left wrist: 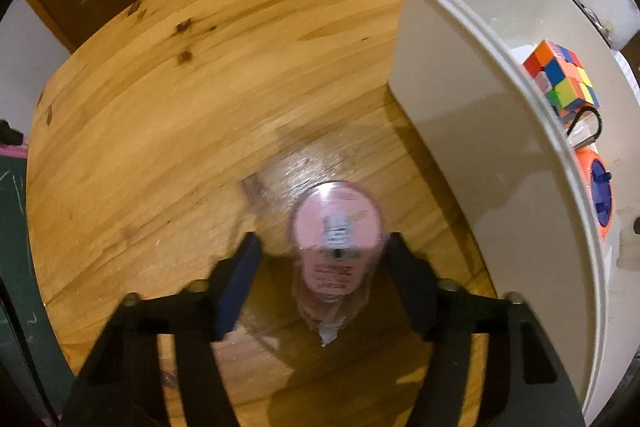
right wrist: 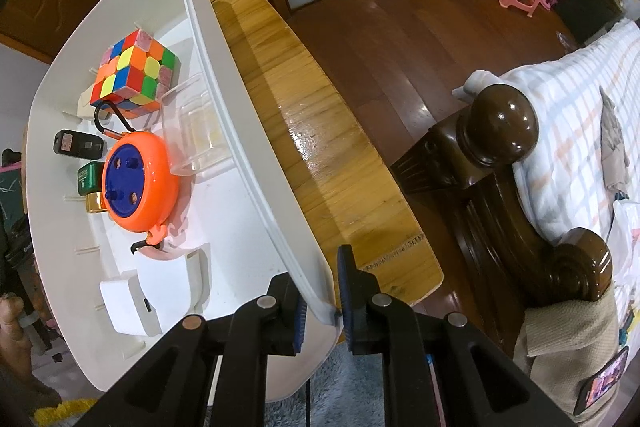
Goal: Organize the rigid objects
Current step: 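Close the left tool on the pink tape roller, then carry the pink tape roller with the left tool over the tray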
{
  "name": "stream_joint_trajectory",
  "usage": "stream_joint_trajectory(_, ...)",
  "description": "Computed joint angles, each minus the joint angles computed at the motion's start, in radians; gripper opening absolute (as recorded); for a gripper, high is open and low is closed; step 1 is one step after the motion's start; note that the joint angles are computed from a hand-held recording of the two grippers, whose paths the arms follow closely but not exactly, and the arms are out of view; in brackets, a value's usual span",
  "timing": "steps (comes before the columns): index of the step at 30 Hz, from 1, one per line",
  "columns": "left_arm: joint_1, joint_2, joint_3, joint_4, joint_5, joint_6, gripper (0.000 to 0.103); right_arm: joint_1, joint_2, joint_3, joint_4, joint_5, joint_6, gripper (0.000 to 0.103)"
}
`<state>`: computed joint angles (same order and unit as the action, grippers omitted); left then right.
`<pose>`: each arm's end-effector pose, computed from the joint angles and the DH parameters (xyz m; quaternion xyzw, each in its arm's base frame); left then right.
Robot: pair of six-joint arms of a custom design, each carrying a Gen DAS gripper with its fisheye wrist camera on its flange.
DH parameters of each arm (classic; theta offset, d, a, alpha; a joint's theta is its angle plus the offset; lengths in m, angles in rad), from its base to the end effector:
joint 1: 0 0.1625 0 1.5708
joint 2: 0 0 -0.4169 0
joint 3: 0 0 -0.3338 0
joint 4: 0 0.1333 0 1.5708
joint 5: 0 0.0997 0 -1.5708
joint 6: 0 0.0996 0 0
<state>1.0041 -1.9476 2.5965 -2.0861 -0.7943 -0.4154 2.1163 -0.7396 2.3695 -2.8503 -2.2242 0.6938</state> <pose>0.0630 -0.2794 0.2647 0.0950 0.9190 -0.1236 0.3622 0.2463 -0.2655 0.0018 -0.0133 -0.9342 0.0491 0.3531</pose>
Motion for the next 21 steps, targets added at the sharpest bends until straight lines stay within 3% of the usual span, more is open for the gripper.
stream_joint_trajectory(10,0.0,0.011,-0.01,0.018,0.004,-0.04,0.054,0.003,0.0,-0.001,0.004,-0.001,-0.004,0.014)
stream_joint_trajectory(18,-0.138,-0.127,-0.057,0.29,-0.012,-0.208,0.054,0.003,-0.002,0.002,-0.006,0.005,-0.021,0.014)
stream_joint_trajectory(21,-0.236,-0.191,-0.094,0.453,-0.031,-0.326,0.054,0.001,-0.003,0.01,-0.026,0.01,-0.037,0.014)
